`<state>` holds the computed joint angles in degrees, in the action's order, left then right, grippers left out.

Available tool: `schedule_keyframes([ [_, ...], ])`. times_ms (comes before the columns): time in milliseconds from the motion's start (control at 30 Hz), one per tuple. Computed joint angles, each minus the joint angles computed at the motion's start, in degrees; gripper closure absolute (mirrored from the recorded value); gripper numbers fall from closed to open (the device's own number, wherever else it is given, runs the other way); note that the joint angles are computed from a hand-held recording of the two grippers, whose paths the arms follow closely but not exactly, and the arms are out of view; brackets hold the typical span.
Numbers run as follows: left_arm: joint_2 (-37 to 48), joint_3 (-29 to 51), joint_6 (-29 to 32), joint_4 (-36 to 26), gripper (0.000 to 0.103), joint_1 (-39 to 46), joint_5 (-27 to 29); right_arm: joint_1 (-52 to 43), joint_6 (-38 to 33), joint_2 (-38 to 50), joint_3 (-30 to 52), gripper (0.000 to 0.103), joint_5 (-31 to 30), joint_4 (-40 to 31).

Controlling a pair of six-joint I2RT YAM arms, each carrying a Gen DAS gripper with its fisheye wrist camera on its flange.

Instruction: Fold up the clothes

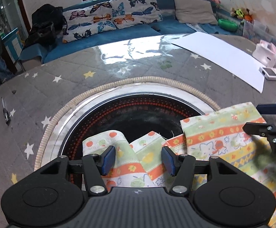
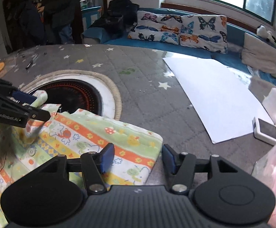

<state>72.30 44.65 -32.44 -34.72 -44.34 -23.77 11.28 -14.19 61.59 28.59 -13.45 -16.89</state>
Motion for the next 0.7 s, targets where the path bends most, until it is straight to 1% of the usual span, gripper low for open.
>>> schedule_keyframes([
  [67,0.4,0.0,-0.1,0.5,0.041,-0.3,0.0,-0.5,-0.1,0.0,-0.1,0.045,-0.5,0.1],
  [133,0.9,0.3,-0.2,0.6,0.039,-0.6,-0.3,-0.6,-0.6,0.0,-0.1,0.044,-0.6,0.1],
  [267,2.7,1.7,-0.4,0.3,0.039,-0.3,-0.3,-1.0,-1.0,0.1,0.0,0.044,-1.1,0.1],
  [333,3.3,1.9,0.6,0.6,0.042,-1.0,-1.3,-1.3,-1.3,0.2,0.0,0.043,-1.5,0.2],
  [400,3.2,1.9,1.6,1.2,0.052,-0.9,-0.9,-1.6,-1.4,0.3,-0.1,0.043,-1.9,0.3],
  [433,3.2,1.8,1.9,1.6,0.068,-1.0,-1.3,-1.6,-1.5,0.3,-0.2,0.043,-1.9,0.5],
  [467,3.2,1.6,2.2,2.1,0.078,-1.2,-1.6,-1.5,-1.4,0.3,-0.3,0.042,-2.0,0.6],
  [500,2.5,1.1,2.7,3.1,0.082,-1.0,-1.1,-1.5,-1.3,0.4,-0.3,0.042,-2.0,0.7],
  [533,1.1,0.3,2.7,4.3,0.093,-0.7,-0.1,-1.5,-1.3,0.3,-0.3,0.042,-2.0,0.8],
  [567,-0.5,-0.6,2.7,5.7,0.101,-0.5,0.8,-1.5,-1.3,0.3,-0.4,0.042,-2.1,0.9],
  [633,-5.0,-2.7,3.1,9.6,0.101,-1.1,1.5,-1.6,-1.3,0.2,-0.7,0.041,-2.2,1.1],
  [700,-6.1,-3.0,4.7,11.2,0.101,-2.6,-0.3,-1.5,-1.4,0.4,-0.7,0.039,-2.1,1.4],
])
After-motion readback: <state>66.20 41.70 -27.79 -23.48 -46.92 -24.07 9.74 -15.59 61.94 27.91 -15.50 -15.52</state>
